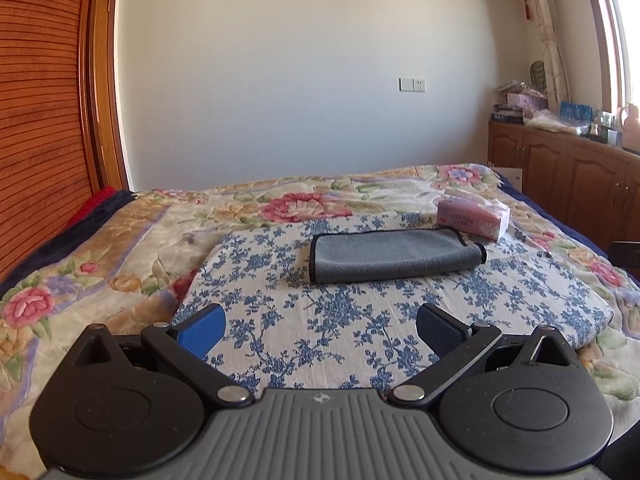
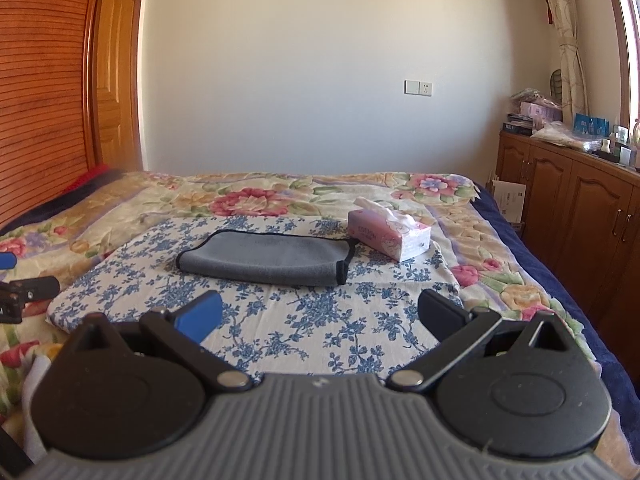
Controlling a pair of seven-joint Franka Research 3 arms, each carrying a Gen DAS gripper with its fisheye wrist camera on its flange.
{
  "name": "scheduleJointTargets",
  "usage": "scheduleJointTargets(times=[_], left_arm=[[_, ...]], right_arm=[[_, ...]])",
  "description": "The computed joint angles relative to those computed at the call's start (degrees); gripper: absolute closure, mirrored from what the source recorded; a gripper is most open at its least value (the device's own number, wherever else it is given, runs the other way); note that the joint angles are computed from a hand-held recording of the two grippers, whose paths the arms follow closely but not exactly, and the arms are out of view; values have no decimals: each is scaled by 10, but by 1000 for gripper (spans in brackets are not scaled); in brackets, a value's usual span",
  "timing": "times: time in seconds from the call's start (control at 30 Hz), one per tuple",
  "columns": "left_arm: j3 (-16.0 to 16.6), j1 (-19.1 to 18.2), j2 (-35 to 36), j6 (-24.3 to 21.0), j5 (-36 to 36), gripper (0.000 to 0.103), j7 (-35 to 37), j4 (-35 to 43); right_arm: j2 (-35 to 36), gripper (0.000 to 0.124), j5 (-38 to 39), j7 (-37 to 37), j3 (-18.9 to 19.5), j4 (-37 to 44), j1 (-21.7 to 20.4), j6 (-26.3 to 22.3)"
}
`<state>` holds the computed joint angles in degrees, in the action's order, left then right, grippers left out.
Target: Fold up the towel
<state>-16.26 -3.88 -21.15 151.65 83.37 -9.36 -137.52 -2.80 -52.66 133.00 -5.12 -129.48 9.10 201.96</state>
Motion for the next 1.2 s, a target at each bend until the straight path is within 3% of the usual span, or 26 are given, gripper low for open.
scheduleJointTargets(times=[0.17, 0.53, 1.2], left_arm=[[-5, 0, -4, -8, 34, 0, -27, 0], [-2, -15, -6, -26, 73, 0, -55, -1], [5, -28, -9, -38, 111, 0, -86, -3]], right_arm=[[-4, 21, 75, -73, 10, -21, -1, 16], [-5, 21, 168, -158, 20, -43, 3, 49], [-6, 21, 240, -218, 25, -60, 8, 75]])
